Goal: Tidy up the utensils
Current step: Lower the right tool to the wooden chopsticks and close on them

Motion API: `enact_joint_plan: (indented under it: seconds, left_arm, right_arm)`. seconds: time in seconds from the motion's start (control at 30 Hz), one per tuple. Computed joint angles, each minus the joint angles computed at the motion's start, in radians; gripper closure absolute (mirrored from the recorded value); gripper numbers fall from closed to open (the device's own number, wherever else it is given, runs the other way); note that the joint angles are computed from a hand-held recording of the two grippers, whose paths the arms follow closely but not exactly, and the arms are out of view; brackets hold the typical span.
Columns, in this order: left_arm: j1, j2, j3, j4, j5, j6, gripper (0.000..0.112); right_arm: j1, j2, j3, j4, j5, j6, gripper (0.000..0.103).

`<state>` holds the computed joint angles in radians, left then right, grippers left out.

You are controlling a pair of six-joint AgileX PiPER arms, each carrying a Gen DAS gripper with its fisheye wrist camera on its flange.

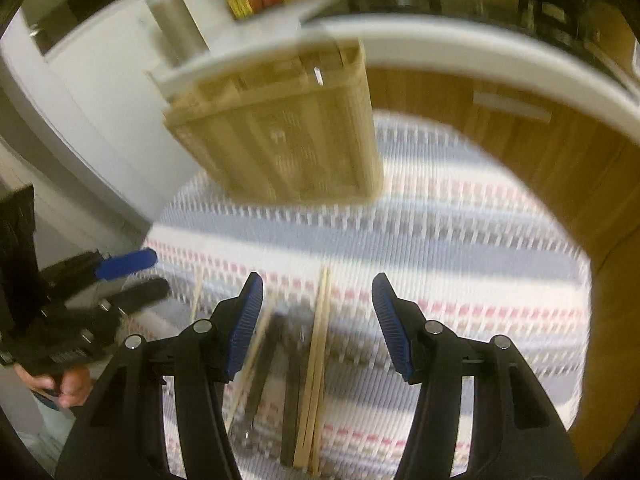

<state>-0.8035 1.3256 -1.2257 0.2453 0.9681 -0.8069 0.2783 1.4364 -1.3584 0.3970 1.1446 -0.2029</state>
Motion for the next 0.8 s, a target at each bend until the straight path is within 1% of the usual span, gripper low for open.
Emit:
enact_joint_plan:
  seconds: [0.07,0.17,0.3,0.37,0.5,0.6,0.7,0.8]
  left_arm:
    - [-0.004,0.018,0.029,-0.032,0.001,0.017,0.064]
    - [0.001,0.051,0.051,-0.088,-0.001,0.061,0.064]
    - [0.0,0.072,0.078,-0.089,-0.017,0.058,0.064]
    - [0.008,0.088,0.083,-0.104,-0.024,0.074,0.064]
    - [-0.006,0.14,0.053,-0.093,0.009,0.075,0.064]
    - [-0.038,0.169,0.017,-0.052,0.044,0.045,0.063]
    - [-0.057,0.21,-0.023,-0.025,0.073,0.03,0.063]
    - [-0.076,0.264,-0.064,0.008,0.094,0.018,0.063]
  right_arm:
    - [-0.008,0.026,0.018,0.017,0.023,-0.007,0.05]
    - [0.004,0.061,0.038,0.014,0.021,-0.002,0.051]
    - [0.029,0.107,0.038,0.013,0.02,0.011,0.058]
    - [0.044,0.127,0.034,0.0,0.011,0.025,0.06]
    - [0.069,0.169,0.001,-0.014,0.017,0.053,0.06]
    - [0.116,0.183,-0.009,-0.054,0.008,0.09,0.06]
    - [0.162,0.205,-0.014,-0.093,-0.006,0.133,0.066]
    - [0.194,0.223,-0.023,-0.127,-0.017,0.167,0.068]
